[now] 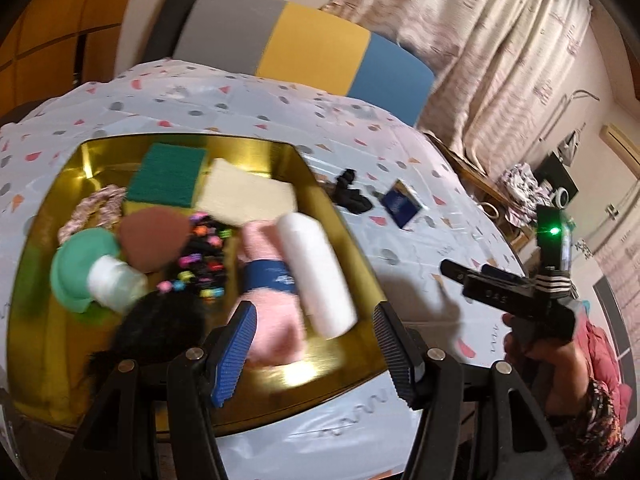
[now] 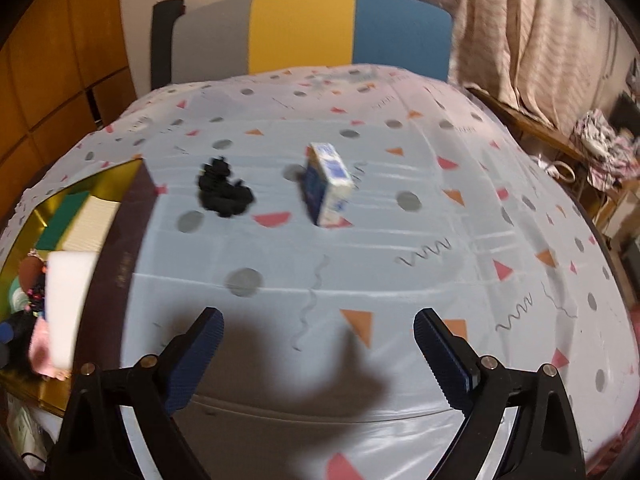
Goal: Organize soft objects
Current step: 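Move the left tool to the black scrunchie on the table and grasp it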
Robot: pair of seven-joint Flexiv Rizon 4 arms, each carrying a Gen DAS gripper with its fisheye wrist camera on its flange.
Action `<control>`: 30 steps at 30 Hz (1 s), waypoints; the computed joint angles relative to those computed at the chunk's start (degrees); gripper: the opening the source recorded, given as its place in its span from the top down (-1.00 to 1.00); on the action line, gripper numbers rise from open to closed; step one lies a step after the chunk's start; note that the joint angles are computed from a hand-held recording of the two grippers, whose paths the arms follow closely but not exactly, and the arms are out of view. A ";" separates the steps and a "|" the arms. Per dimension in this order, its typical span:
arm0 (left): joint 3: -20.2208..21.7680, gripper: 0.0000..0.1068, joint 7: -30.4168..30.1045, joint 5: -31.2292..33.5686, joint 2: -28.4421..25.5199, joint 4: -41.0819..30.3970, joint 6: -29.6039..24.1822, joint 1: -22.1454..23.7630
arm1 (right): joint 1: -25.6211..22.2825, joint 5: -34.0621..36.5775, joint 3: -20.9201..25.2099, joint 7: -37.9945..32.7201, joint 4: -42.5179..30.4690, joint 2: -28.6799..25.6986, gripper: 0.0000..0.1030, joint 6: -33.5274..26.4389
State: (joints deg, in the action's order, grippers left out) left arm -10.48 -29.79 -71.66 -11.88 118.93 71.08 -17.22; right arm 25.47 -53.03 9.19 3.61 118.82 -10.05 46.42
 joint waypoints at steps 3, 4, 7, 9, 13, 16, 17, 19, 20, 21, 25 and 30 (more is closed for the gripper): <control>-0.46 -0.16 -1.73 2.28 -0.28 -1.23 -0.68 -0.51 | -1.04 0.53 -0.20 -0.19 1.65 0.80 -0.88 1.07; -0.60 -0.16 -2.54 2.95 -0.46 -1.82 -1.65 -0.46 | -1.36 0.53 -0.28 -0.31 2.11 1.02 -0.88 1.25; -0.70 -0.16 -7.31 7.57 -1.68 -4.33 -4.50 -0.29 | -1.91 1.00 -0.25 -2.02 2.47 1.10 -0.88 0.70; -0.73 -0.16 -11.25 12.21 -3.07 -6.76 -5.51 -0.32 | -2.33 0.80 -0.46 -4.44 2.39 1.06 -0.88 -0.11; -0.24 -0.16 -22.04 24.14 -6.89 -12.73 -4.70 -1.14 | -3.83 -0.69 -1.48 -9.02 1.87 1.07 -0.88 -0.54; -0.17 -0.17 -28.83 31.11 -9.71 -16.94 -5.68 -1.25 | -5.85 -2.45 -2.66 -10.60 2.11 1.21 -0.88 1.48; -0.35 -0.17 -30.78 32.96 -10.92 -18.67 -6.52 -1.21 | -6.69 -3.71 -3.18 -10.46 2.51 1.29 -0.88 2.80; 0.58 -0.17 -35.61 38.60 -13.46 -22.49 -7.23 -2.10 | -7.87 -5.31 -3.78 -10.10 2.91 1.16 -0.88 3.96; 1.16 -0.17 -37.59 41.34 -14.52 -24.14 -7.44 -2.55 | -8.45 -6.43 -4.09 -9.24 3.35 1.18 -0.88 4.74; 2.56 -0.17 -40.68 45.14 -16.00 -26.82 -8.60 -3.56 | -9.03 -7.42 -4.31 -8.14 3.85 1.22 -0.88 5.97; 4.09 -0.17 -48.42 53.04 -21.18 -35.61 -12.45 -4.74 | -11.14 -2.78 -4.06 -6.33 5.02 1.04 -0.88 11.72; 6.34 -0.20 -55.60 60.77 -29.02 -49.04 -20.43 -6.66 | -12.03 0.35 -4.41 -3.78 5.95 1.73 -0.88 16.04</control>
State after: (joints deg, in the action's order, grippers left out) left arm -4.14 -85.39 -10.89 -40.90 69.89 50.65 -23.88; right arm 13.44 -52.68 4.78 -0.17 124.78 -8.32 62.46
